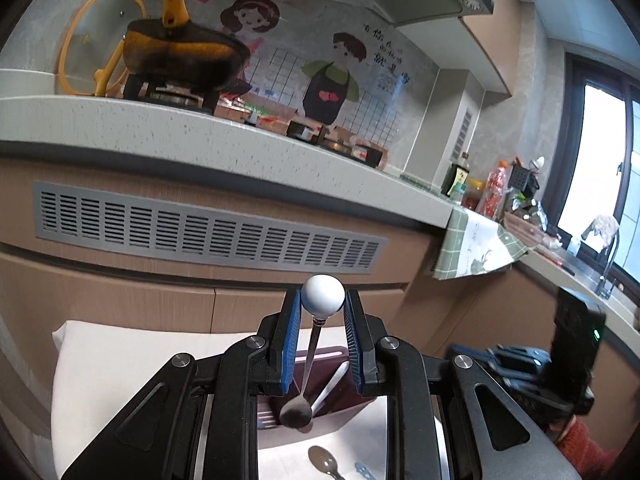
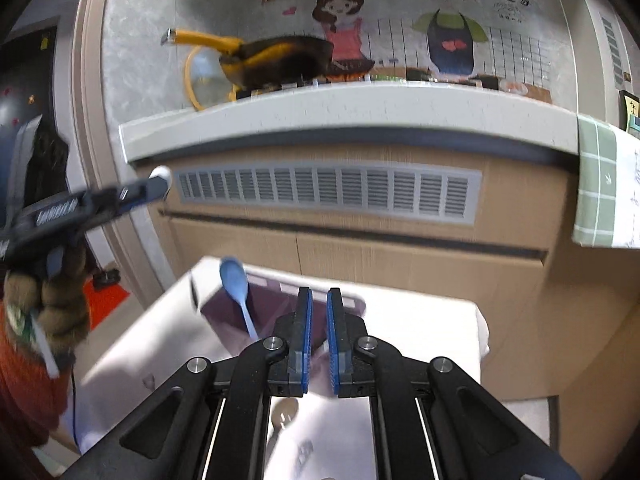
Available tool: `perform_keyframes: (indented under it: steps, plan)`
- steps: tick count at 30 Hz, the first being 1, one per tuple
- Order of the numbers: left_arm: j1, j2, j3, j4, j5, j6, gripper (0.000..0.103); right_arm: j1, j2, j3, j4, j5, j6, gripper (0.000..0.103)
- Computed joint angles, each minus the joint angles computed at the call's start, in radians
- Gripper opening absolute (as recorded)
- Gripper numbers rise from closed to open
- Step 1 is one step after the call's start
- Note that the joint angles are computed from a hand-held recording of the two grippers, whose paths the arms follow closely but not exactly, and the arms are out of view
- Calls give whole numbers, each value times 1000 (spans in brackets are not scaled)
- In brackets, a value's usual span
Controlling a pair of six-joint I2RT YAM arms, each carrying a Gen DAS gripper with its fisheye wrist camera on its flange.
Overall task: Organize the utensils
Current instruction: 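Drop the dark spoon into the maroon holder with right while left drops the white-ball spoon in, then move both open tools back down toward the utensils on the table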
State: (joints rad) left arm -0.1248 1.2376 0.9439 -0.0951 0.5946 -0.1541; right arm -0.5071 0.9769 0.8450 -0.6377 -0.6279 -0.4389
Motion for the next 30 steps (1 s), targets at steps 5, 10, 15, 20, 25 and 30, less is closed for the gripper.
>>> perform_keyframes:
  steps: [5, 10, 15, 20, 25, 30]
  plan:
    - [-55, 104, 22, 10, -68, 4, 22, -9, -75, -102, -33, 61, -92, 7]
    - [-76, 208, 36, 11, -51, 3, 34, 21, -128, -214, -50, 150, -135, 10]
    - [-35, 123, -62, 57, -22, -12, 50, 90, -196, -330, -35, 283, -135, 18]
    - [100, -41, -218, -38, 35, 72, 57, 143, -268, -383, -85, 318, -126, 23]
    - [299, -111, -365, -183, 66, 248, 59, 458, -418, -430, -189, 432, -42, 24]
    - [501, -200, -481, -309, 55, 457, 59, 768, -421, -423, -224, 440, 98, 24]
